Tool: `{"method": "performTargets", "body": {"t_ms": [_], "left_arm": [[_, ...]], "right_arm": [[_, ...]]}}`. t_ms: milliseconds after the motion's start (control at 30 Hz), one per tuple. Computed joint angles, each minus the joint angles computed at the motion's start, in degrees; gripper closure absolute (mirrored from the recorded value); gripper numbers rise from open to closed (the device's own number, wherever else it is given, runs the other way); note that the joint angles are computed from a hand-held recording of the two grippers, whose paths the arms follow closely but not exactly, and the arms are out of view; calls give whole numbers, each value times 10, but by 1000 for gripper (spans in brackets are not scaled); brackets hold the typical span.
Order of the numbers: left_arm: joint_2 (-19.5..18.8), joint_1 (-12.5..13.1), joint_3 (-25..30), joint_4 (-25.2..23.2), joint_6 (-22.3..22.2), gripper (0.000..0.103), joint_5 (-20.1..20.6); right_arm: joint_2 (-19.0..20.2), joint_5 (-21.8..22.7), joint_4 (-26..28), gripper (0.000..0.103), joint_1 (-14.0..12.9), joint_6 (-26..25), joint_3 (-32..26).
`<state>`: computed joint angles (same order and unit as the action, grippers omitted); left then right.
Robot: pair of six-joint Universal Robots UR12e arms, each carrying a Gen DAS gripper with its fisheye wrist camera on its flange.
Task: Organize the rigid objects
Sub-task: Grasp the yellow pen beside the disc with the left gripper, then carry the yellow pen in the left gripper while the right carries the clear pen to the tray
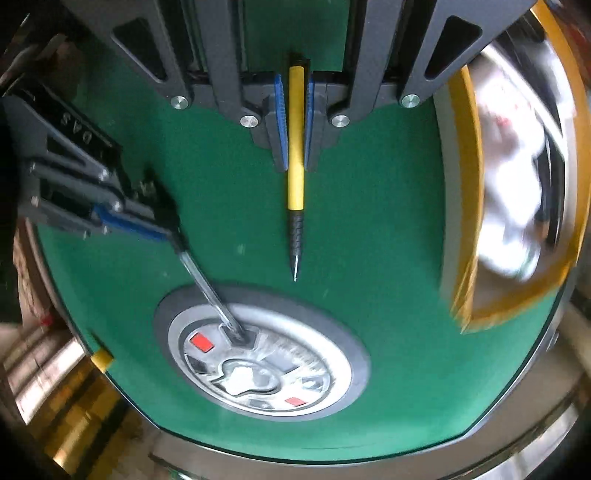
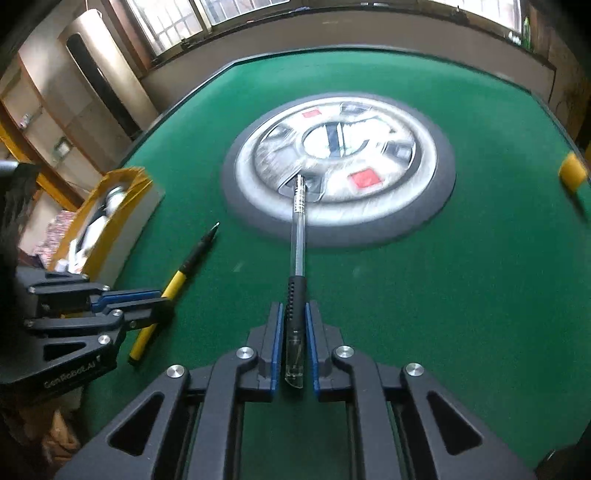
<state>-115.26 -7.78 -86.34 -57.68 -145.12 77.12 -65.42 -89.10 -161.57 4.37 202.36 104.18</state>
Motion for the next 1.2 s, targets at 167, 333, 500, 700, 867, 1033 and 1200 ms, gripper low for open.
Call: {"method": "performTargets", "body": {"t_ms": [167, 333, 500, 700, 867, 1033, 1200], "left_arm": [[32, 34, -36, -27, -12, 96, -73], [62, 55, -71, -14, -24, 96, -108], [86, 92, -85, 0, -36, 96, -146], [87, 132, -63, -19, -54, 96, -180], [65, 148, -33, 2, -99, 96, -173], [29, 151, 3, 3, -131, 96, -161], [2, 148, 33, -20, -135, 96, -155]], "right_arm": [[-15, 39, -73, 92, 11, 50, 44], [-23, 63, -116, 92, 26, 69, 55], [-23, 89, -133, 92, 42, 52, 37], [2, 125, -105, 92, 65, 20, -18], [31, 126, -53, 92, 80, -3, -75], [61, 127, -5, 92, 85, -10, -121], [76, 121, 19, 92, 89, -13, -142]]}}
